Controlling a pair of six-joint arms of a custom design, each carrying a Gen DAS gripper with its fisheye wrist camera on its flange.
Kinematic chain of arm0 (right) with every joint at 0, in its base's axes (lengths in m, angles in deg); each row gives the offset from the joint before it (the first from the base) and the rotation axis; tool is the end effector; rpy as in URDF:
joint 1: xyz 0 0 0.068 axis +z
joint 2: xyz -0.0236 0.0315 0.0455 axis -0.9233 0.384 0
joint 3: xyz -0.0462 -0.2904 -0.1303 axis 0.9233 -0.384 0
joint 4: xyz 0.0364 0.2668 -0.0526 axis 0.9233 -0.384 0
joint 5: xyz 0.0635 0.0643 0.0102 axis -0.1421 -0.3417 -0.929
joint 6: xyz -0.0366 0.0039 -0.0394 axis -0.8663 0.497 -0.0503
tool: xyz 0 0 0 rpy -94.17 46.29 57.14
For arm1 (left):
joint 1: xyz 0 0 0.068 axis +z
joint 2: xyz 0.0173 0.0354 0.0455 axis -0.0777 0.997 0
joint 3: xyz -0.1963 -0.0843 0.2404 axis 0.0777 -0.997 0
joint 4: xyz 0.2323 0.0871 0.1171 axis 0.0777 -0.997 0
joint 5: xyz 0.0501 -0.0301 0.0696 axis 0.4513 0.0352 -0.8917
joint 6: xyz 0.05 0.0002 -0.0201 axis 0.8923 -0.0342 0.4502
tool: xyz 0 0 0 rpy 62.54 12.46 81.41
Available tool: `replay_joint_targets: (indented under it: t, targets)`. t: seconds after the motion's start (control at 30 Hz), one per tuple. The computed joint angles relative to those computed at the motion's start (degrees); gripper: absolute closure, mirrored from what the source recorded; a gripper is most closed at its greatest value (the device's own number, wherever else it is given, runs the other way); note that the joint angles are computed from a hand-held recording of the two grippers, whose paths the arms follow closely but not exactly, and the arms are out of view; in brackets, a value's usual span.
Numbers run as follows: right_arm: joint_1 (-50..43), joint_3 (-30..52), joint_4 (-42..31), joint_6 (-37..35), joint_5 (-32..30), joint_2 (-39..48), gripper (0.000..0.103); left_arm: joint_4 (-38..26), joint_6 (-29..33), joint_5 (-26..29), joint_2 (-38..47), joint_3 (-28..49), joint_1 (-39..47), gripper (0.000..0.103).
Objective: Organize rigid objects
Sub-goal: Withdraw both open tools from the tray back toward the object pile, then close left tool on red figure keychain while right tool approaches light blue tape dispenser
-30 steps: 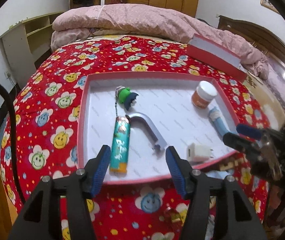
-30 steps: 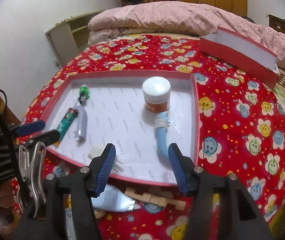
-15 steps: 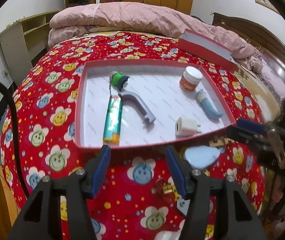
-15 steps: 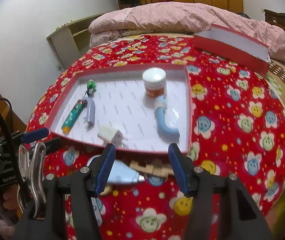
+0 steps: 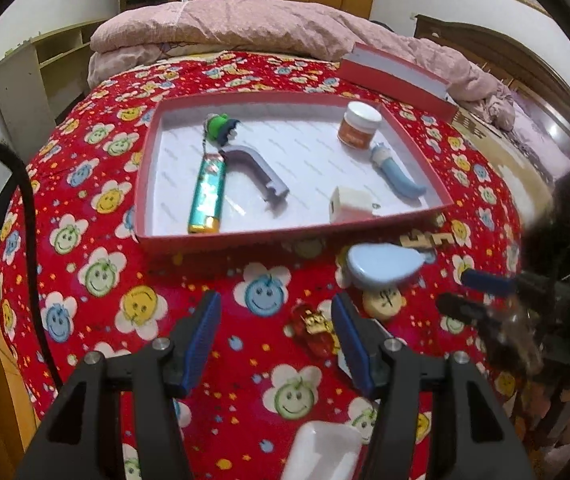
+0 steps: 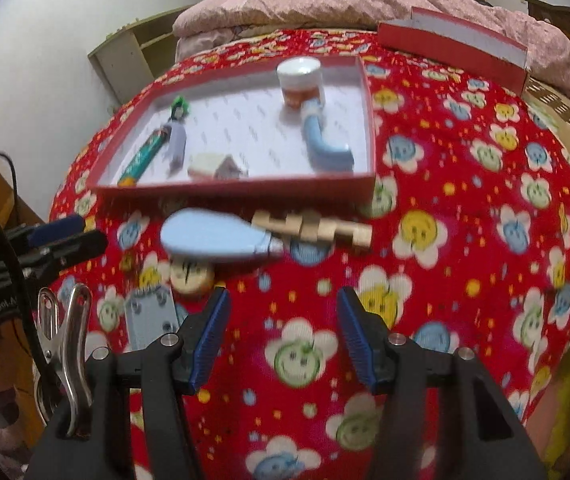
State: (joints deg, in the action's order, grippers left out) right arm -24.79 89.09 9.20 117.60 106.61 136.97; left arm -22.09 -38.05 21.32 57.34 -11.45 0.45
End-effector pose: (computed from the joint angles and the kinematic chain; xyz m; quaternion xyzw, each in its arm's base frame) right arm 0.2516 0.2114 0.0829 0.1346 0.9369 0.0461 0.3194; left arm 0.3551 0.0142 0.1388 0.2968 0.9007 -0.1411 0.2840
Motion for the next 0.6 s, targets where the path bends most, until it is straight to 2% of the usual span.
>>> replay_joint_targets:
  t: [0.13,0.3,0.6]
  targets:
    - [2.44,-0.79,-1.47,2.06,0.06,0.43,0.047,0.26,0.49,-0.24,0.33,-0.84,-0.89,0.043]
    - [4.78,-0.30,-5.25,4.09,3.46,1.34,0.047,-0.72,1.28,0.84,0.05,-1.71,-1.49,0.043]
    - [6.94,0.98,-7.02,5.18,5.89,3.56,0.047,2.26,1.41,-0.52,0.36,-4.29,-3.04,0.043]
